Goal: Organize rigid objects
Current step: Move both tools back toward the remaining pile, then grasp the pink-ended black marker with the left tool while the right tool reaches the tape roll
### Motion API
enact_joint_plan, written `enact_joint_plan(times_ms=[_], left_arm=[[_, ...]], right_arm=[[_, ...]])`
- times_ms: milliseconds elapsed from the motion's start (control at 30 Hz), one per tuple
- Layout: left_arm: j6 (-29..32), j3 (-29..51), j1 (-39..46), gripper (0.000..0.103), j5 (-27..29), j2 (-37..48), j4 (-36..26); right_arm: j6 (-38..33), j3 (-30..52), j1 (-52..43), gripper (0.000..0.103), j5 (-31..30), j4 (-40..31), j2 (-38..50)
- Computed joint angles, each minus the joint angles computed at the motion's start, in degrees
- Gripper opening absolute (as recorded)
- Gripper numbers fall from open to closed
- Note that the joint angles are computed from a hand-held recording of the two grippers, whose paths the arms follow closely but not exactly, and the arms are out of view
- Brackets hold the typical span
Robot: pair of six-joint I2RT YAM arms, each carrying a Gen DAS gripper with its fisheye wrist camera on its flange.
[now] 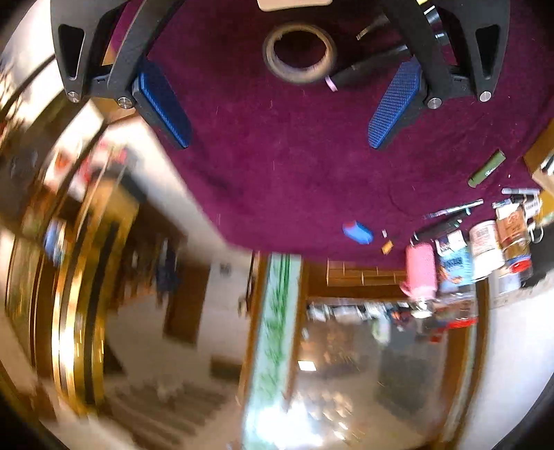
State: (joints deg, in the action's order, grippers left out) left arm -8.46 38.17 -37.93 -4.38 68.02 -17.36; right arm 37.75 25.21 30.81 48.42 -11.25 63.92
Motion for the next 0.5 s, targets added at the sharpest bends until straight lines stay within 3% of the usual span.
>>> enact_joint_plan(times_ms=[200, 267, 367, 500], left_arm=[[1.8, 8.4, -5.7, 0.103, 0.1, 17.5, 6.9], [4.0, 12.2, -7.4, 0.102, -0.4, 22.4, 8.1], [6.3, 20.6, -9.4, 0.085, 2.5, 30.5, 6.3], [7.9, 29.3, -11.6, 0.084, 5.2, 38.9, 4.9]], right_arm=[[4.8, -5.7, -12.0, 0.102, -17.6, 1.9, -8.6], [5.6, -6.4, -13.9, 0.102, -19.7, 1.8, -9.5], [6.4, -7.3, -15.6, 0.102, -21.3, 1.9, -11.3], [6.6, -7.3, -17.6, 0.102, -23.2, 2.7, -10.8]])
